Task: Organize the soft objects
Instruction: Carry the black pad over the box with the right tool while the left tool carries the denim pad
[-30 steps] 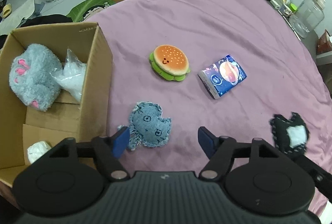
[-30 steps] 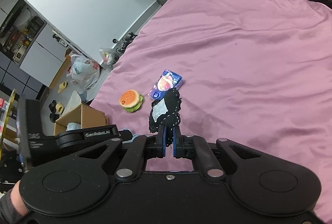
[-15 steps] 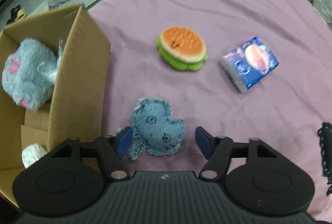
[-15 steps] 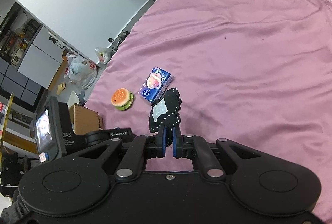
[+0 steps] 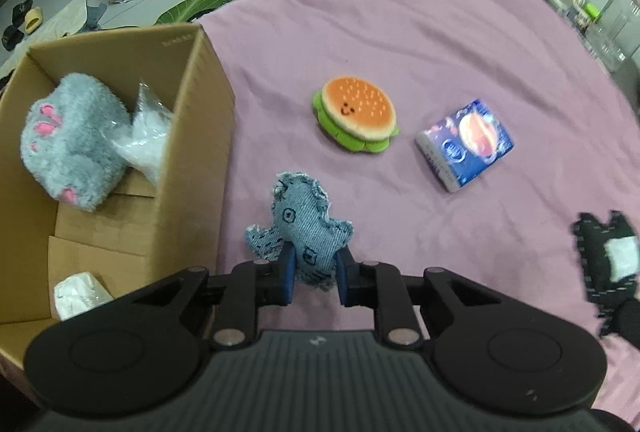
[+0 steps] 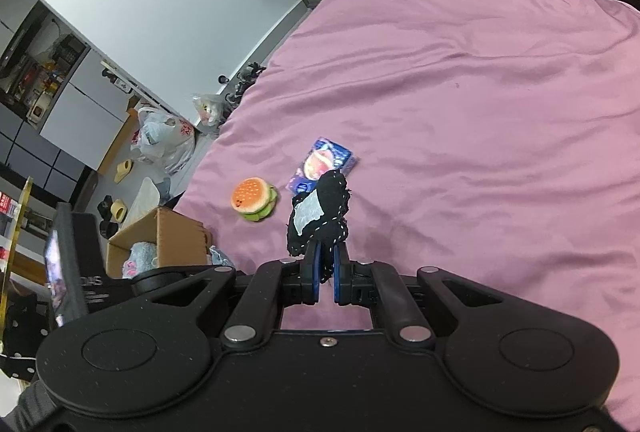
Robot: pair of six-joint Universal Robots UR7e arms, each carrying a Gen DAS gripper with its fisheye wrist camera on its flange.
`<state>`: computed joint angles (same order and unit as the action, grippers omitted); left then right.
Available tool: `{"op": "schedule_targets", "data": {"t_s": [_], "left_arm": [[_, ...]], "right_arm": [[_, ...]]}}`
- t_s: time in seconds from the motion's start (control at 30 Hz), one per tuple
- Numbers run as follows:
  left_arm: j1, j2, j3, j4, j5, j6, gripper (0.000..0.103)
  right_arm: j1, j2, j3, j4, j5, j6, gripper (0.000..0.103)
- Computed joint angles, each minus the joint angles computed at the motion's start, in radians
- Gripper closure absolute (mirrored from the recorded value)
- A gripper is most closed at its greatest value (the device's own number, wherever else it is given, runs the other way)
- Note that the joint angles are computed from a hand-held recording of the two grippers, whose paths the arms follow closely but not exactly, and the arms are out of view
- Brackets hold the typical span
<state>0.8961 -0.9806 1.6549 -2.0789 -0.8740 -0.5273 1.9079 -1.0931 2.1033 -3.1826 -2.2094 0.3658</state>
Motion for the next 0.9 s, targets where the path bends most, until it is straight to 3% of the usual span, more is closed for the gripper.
{"op": "schedule_targets", "data": {"t_s": [0.27,0.9], "left_arm": [[-0.017,-0.072,0.012,-0.048,-0.034,0.047,0.084],[0.022,-0.222,0.031,-0.101,-0.074,0.107,0.089]], "right_arm": [[0.037,0.040,-0.049,0.001,-0.009,-0.016,0.097],[0.123,0.180,-0.183,0.026,-0.025,-0.022,0.097]]}}
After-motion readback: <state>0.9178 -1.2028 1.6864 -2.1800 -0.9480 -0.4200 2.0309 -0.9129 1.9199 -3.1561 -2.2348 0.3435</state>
